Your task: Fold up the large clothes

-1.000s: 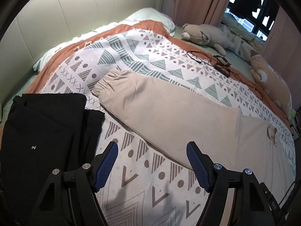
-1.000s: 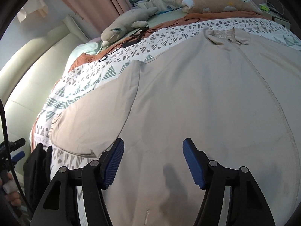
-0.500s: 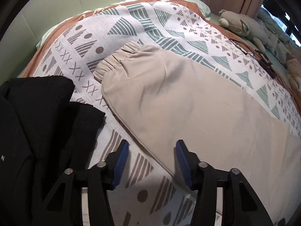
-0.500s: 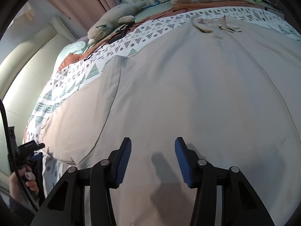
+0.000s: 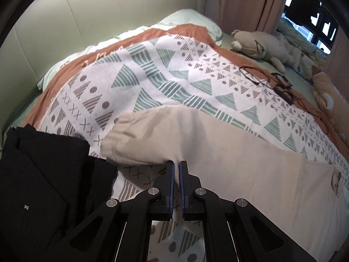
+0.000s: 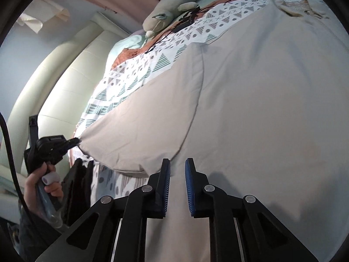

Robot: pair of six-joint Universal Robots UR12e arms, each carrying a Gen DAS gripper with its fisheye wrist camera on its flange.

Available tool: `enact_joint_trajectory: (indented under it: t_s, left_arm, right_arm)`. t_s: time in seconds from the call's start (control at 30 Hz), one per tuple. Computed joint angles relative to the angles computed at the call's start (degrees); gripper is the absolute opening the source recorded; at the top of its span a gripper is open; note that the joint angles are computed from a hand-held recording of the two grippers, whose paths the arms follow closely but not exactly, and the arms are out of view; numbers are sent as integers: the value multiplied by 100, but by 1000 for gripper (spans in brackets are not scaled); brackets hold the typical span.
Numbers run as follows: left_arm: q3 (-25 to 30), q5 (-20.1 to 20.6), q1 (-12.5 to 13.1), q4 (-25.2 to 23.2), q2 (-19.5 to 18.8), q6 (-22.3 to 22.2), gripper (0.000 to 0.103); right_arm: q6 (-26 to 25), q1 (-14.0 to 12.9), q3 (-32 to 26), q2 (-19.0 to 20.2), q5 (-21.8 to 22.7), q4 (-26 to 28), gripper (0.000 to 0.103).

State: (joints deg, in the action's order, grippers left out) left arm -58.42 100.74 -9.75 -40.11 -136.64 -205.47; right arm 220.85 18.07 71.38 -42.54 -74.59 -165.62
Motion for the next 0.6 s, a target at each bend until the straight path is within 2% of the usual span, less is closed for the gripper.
enact_joint_trajectory:
  t_s: [0.13, 0.37, 0.47, 0.6]
  left_arm:
    - [29, -27, -117, 320, 118, 625, 3]
    - [-44, -464, -274, 764, 373, 1164, 3]
    - [-62, -669, -390, 909, 453, 1405, 3]
    - [-47, -937, -547, 1000, 502, 1666, 3]
  right_arm:
    - [187, 9, -138, 172, 371, -128, 13]
    - [509, -21, -311, 442, 907, -204, 10]
    - [480, -19, -424, 542, 972, -56, 9]
    - [531, -55, -301, 428, 962, 37, 9]
